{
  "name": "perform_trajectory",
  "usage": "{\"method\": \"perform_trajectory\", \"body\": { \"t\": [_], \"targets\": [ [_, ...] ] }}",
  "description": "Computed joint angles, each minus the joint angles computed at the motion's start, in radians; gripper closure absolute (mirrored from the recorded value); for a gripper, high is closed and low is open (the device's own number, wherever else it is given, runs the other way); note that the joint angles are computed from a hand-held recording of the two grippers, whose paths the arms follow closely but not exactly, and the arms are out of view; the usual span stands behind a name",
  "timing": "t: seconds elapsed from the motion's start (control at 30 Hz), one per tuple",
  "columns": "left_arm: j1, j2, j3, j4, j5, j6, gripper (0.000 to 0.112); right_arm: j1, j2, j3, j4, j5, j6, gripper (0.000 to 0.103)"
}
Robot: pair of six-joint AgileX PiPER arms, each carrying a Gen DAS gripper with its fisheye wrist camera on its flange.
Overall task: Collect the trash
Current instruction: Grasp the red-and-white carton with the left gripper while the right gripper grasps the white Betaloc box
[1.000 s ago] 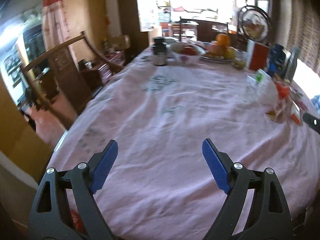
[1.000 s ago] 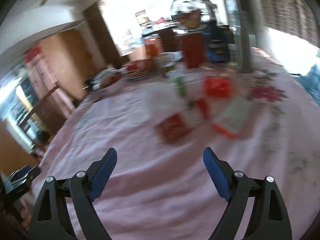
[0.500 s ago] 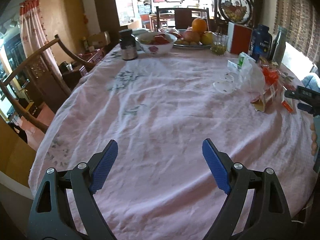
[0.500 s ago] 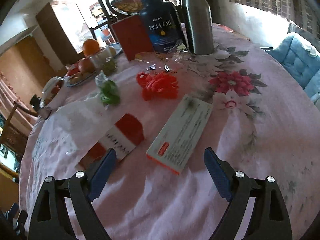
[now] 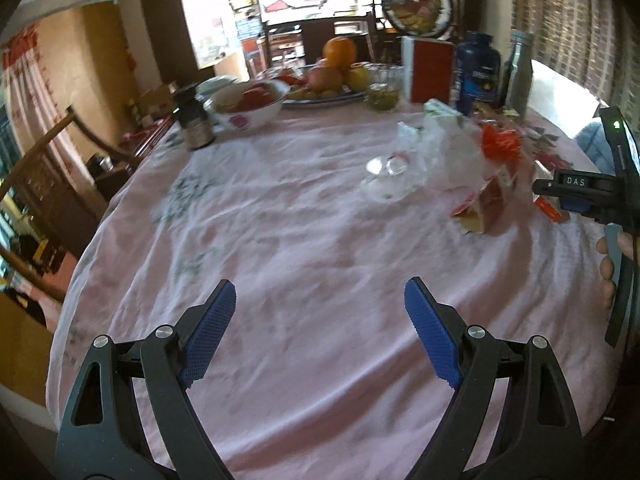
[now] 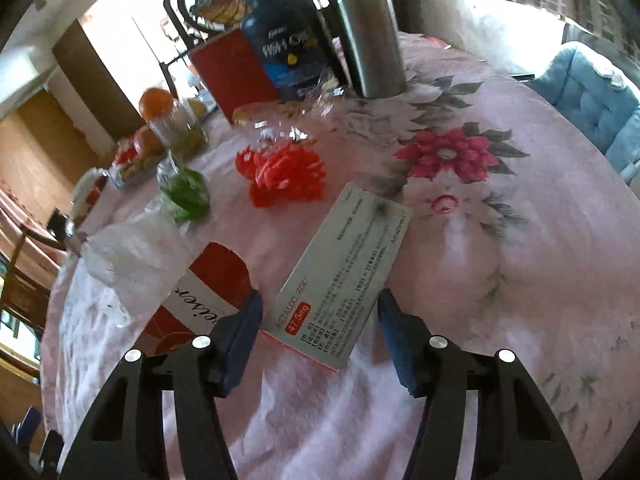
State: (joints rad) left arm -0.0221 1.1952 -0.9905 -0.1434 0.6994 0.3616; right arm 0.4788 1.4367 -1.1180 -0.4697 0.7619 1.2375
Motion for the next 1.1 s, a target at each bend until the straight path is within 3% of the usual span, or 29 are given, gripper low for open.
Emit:
{"method": "perform_trajectory", "body": {
  "t": [0.03,0.07,0.1,0.23,0.3,0.33,0.37,0.4,0.5,0.73,0.83,1.03,1.07,1.1],
  "targets": [
    [-0.023,0.007,-0.007,0.011,-0.004,-0.014,0.029,0.006,-0.024,0.019,-0.013,-0.004,0.014,0.054],
    [-0.049,0.021,-0.019,0.020,-0.005,-0.026,0.029,0.008,-0.054,0.043,-0.009,-0.014,0.008,0.082],
    [-0.070,0.036,-0.033,0.020,-0.003,-0.030,0.029,0.002,-0.080,0.064,0.022,-0.026,-0.020,0.094],
    [-0.137,0.113,-0.096,0.027,0.006,-0.063,0.029,0.009,-0.140,0.123,0.063,-0.032,-0.069,0.091],
    [-0.174,0.167,-0.143,0.034,0.017,-0.087,0.029,0.014,-0.159,0.141,0.079,-0.026,-0.083,0.084],
    [-0.183,0.179,-0.153,0.029,0.018,-0.085,0.029,0.009,-0.168,0.147,0.089,-0.036,-0.088,0.075],
    [-0.206,0.203,-0.173,0.036,0.011,-0.094,0.029,0.015,-0.186,0.160,0.071,-0.053,-0.067,0.053],
    [-0.224,0.216,-0.183,0.049,0.003,-0.105,0.029,0.029,-0.190,0.162,0.034,-0.047,-0.038,0.044],
    [-0.263,0.261,-0.220,0.043,-0.002,-0.097,0.029,0.063,-0.161,0.117,-0.037,-0.003,-0.015,0.043],
    [-0.347,0.421,-0.315,0.031,0.009,-0.060,0.030,0.042,-0.163,0.125,-0.006,-0.036,-0.040,0.043],
    [-0.360,0.473,-0.350,0.019,0.022,-0.035,0.041,0.035,-0.192,0.155,-0.002,-0.041,-0.029,0.042],
    [-0.395,0.544,-0.412,0.009,0.062,0.009,0.073,0.033,-0.224,0.181,-0.006,-0.031,-0.020,0.042],
    [-0.410,0.534,-0.394,0.031,0.037,0.003,0.082,0.036,-0.225,0.180,-0.003,-0.029,-0.023,0.042],
    [-0.415,0.527,-0.386,0.033,0.032,0.005,0.105,0.040,-0.225,0.178,0.000,-0.027,-0.027,0.042]
  ]
}}
